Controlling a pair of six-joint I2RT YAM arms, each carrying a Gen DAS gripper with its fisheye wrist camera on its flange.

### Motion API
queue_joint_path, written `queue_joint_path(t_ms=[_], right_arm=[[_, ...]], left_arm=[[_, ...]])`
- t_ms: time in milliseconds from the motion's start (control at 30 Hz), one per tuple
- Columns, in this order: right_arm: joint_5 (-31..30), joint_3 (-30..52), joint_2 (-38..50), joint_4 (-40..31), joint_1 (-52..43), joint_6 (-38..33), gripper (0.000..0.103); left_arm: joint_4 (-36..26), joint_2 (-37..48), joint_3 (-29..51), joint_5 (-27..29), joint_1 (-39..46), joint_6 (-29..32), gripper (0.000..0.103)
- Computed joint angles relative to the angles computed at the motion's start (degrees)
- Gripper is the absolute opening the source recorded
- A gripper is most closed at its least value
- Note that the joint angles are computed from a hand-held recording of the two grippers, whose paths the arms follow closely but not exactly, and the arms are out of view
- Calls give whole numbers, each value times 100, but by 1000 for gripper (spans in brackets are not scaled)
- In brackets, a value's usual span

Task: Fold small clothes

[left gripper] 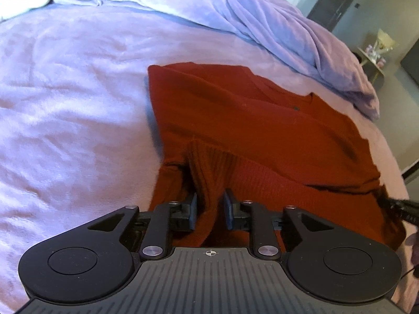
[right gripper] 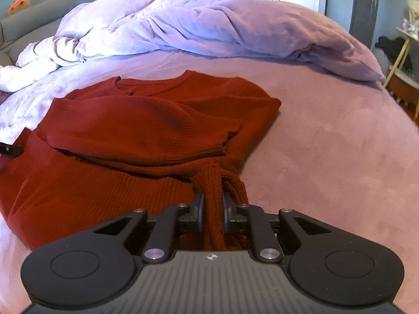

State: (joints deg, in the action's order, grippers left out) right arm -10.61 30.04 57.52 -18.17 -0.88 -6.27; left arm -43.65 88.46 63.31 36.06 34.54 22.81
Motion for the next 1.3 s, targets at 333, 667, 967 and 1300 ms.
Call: queue_joint_path(t_ms=[333, 667, 967, 1300], right_arm=[[175, 35, -96, 0, 242, -10, 7], [-353, 846, -32, 576, -250, 389, 6], [127, 1428, 2138, 1078, 105, 640, 13], [69, 1653, 2433, 775, 169, 165, 9]], left_arm=[[-190, -798, -46, 397, -14, -152, 8], [1436, -523, 682, -173, -477, -1612, 9], [1568, 342, 240, -787, -698, -994, 35], [1571, 518, 354, -900, -840, -1126, 10]])
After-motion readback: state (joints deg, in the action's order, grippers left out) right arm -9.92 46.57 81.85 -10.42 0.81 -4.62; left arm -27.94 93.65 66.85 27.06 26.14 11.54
